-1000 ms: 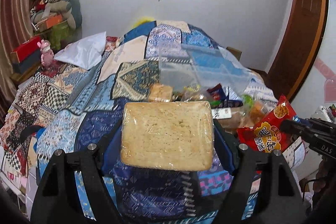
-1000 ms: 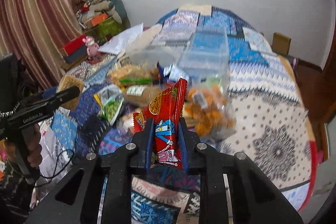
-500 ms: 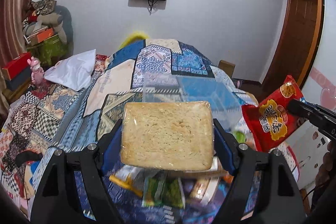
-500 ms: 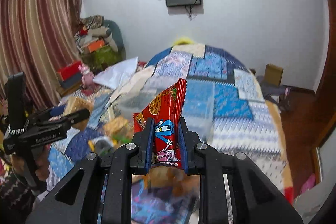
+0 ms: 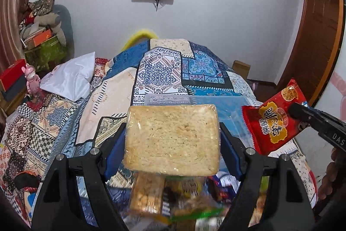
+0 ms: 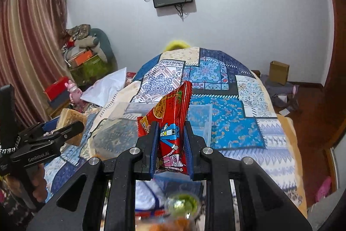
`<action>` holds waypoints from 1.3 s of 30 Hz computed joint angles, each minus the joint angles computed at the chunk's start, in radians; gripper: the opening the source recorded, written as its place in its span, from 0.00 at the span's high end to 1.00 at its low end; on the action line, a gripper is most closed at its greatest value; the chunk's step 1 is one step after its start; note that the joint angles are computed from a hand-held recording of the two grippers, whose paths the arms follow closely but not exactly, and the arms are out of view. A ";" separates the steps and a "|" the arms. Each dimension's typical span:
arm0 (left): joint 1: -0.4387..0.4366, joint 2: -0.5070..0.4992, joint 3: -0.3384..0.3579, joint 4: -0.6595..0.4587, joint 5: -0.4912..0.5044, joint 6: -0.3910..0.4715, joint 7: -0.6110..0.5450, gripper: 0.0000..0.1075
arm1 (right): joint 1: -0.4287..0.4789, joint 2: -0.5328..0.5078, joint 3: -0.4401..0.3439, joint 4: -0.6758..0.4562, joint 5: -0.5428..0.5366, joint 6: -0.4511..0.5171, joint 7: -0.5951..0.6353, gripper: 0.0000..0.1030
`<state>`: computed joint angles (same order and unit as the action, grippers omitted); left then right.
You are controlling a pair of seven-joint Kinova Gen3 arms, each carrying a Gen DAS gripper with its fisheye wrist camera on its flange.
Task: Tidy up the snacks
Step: 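Carry the red bag into the clear box with the right tool while the left drops the cake block in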
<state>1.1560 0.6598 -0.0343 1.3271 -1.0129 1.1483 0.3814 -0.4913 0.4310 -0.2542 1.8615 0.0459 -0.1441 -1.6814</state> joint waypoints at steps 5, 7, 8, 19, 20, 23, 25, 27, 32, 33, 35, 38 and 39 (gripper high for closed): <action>-0.058 0.015 -0.004 -0.012 0.013 -0.049 -0.051 0.27 | 0.019 0.063 -0.022 -0.090 0.013 0.061 0.002 0.81; -0.082 0.026 -0.006 -0.024 0.030 -0.071 -0.087 0.27 | 0.009 0.086 -0.013 -0.125 0.008 0.087 0.007 0.81; -0.092 0.032 -0.007 -0.030 0.040 -0.080 -0.104 0.27 | 0.013 0.094 -0.020 -0.140 0.007 0.100 0.010 0.81; -0.200 0.076 -0.017 -0.074 0.231 -0.196 -0.309 0.27 | 0.045 0.237 -0.079 -0.366 -0.058 0.398 0.122 0.79; -0.203 0.079 -0.019 -0.080 0.246 -0.202 -0.326 0.27 | 0.029 0.243 -0.061 -0.379 -0.066 0.422 0.127 0.78; -0.201 0.095 -0.025 -0.112 0.291 -0.181 -0.375 0.27 | -0.025 0.238 0.010 -0.384 -0.077 0.437 0.119 0.76; -0.183 0.099 -0.042 -0.118 0.296 -0.170 -0.382 0.26 | -0.029 0.231 0.016 -0.381 -0.084 0.441 0.130 0.62; -0.147 0.093 -0.069 -0.110 0.277 -0.158 -0.358 0.26 | -0.047 0.210 0.041 -0.355 -0.086 0.415 0.121 0.50; -0.097 0.057 -0.082 -0.095 0.229 -0.118 -0.319 0.21 | -0.121 0.117 0.126 -0.245 -0.044 0.309 0.081 0.36; -0.084 0.045 -0.082 -0.082 0.215 -0.117 -0.301 0.20 | -0.118 0.105 0.124 -0.231 -0.040 0.295 0.080 0.34; -0.062 0.028 -0.075 -0.066 0.190 -0.101 -0.275 0.17 | -0.115 0.072 0.121 -0.192 -0.035 0.268 0.075 0.32; -0.030 0.012 -0.055 -0.051 0.158 -0.065 -0.241 0.14 | -0.102 0.016 0.107 -0.116 -0.033 0.216 0.074 0.31; -0.021 0.007 -0.045 -0.045 0.151 -0.057 -0.232 0.14 | -0.091 -0.005 0.095 -0.089 -0.032 0.202 0.077 0.30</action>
